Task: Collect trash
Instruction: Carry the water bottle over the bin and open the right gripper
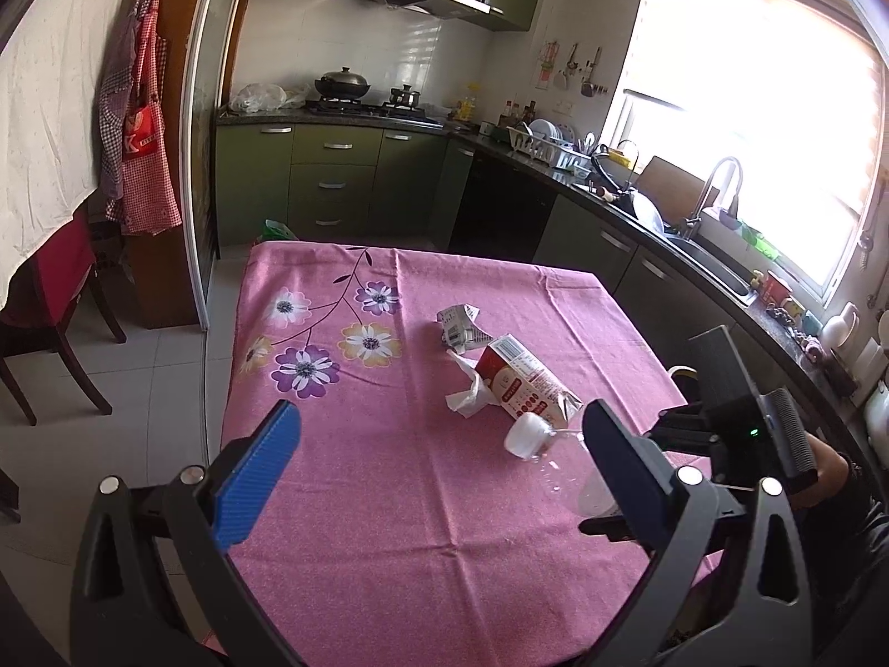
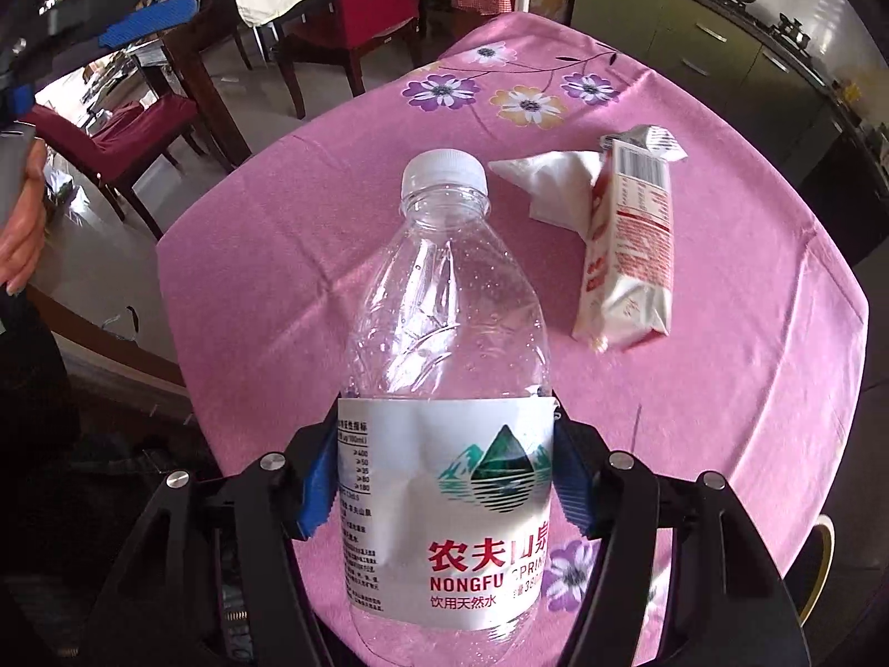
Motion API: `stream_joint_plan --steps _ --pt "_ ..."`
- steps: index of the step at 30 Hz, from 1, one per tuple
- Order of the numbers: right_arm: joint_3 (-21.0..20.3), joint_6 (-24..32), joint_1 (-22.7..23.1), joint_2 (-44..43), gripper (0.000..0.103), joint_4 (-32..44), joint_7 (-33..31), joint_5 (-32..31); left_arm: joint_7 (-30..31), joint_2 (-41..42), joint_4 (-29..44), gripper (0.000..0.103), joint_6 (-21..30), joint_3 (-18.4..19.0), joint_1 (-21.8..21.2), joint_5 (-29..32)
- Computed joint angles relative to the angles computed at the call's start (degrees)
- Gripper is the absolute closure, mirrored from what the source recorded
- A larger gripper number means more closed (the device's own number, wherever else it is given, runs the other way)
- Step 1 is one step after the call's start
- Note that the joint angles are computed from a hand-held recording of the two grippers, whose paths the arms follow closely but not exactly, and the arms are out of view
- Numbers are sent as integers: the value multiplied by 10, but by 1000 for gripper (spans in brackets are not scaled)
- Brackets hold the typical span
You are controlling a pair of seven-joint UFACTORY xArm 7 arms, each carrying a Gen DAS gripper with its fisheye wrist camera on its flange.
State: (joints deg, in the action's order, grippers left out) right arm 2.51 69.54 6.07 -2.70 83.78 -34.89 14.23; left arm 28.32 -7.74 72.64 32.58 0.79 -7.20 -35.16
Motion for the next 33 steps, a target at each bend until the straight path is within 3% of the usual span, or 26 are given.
stream_joint_plan --steps 7,11,14,19,28,29,30,33 --pt "-68 8 -81 -48 39 -8 63 -11 25 12 11 6 4 -6 -10 -18" --pt "-113 7 -156 -3 39 47 127 -43 26 29 26 6 13 -14 -11 -21" --pt "-136 34 -214 77 39 126 161 -43 26 38 35 6 18 -22 -12 -20" --pt "-132 63 -280 204 39 233 203 -47 21 42 40 6 19 -32 -15 -2" --pt "-104 69 -324 314 35 328 252 -87 4 52 48 6 28 -38 -16 23" --pt "-107 60 -320 311 23 322 259 -103 4 53 49 6 29 -39 -16 25" --pt "-106 46 -318 302 19 308 259 -111 4 55 50 6 30 -40 -17 27" --pt "-102 13 -322 256 20 255 255 -108 6 63 55 6 35 -42 -17 29"
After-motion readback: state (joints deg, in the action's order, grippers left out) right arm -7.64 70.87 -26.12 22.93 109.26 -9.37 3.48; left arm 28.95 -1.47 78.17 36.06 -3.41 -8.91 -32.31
